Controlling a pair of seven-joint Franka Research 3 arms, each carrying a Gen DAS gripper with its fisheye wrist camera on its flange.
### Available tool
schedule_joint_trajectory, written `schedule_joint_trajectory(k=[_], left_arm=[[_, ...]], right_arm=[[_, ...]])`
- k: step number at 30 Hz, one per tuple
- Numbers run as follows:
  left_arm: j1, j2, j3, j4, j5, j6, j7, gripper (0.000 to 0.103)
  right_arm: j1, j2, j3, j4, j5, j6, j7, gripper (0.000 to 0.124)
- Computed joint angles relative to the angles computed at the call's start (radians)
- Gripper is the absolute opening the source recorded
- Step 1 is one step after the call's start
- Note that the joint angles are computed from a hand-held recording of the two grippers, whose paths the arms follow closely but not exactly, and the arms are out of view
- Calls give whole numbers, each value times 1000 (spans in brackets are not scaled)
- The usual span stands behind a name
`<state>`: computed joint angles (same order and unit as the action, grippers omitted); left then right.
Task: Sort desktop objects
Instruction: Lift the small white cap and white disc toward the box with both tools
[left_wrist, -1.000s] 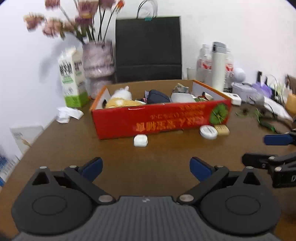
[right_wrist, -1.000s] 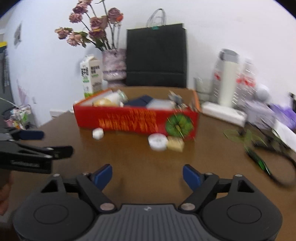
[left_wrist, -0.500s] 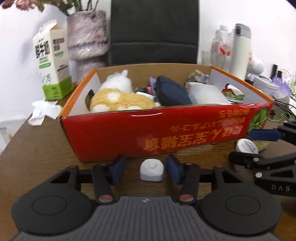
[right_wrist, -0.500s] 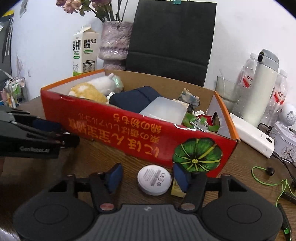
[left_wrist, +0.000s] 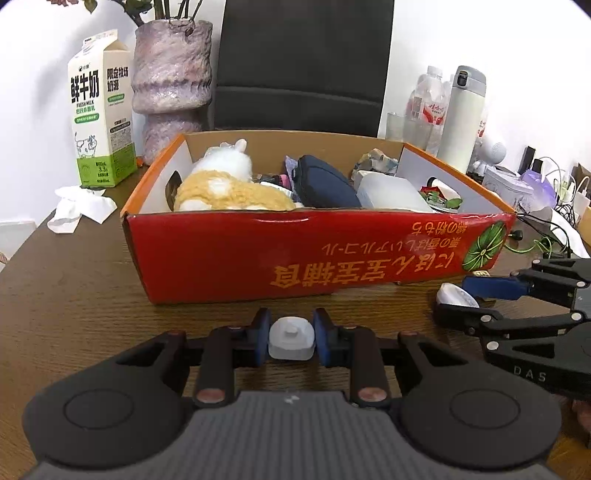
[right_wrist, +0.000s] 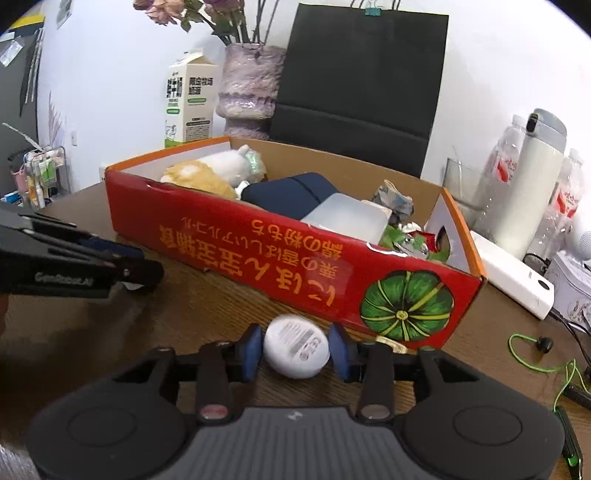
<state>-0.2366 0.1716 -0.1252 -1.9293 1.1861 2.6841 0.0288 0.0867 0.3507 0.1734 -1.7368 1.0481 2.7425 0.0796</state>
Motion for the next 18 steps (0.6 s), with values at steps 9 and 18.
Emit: schedule_joint_trajectory(k=[9,18], left_arm=[[-26,-49,-16,-25,77,-51,-86,26],[-82,-206,-145,-181,133,-210,-256,26]], right_arm=[[-5,-73,4,-76,45,-15,-26,37],[-2,-389,-98,-408,416,-100,-226,37]])
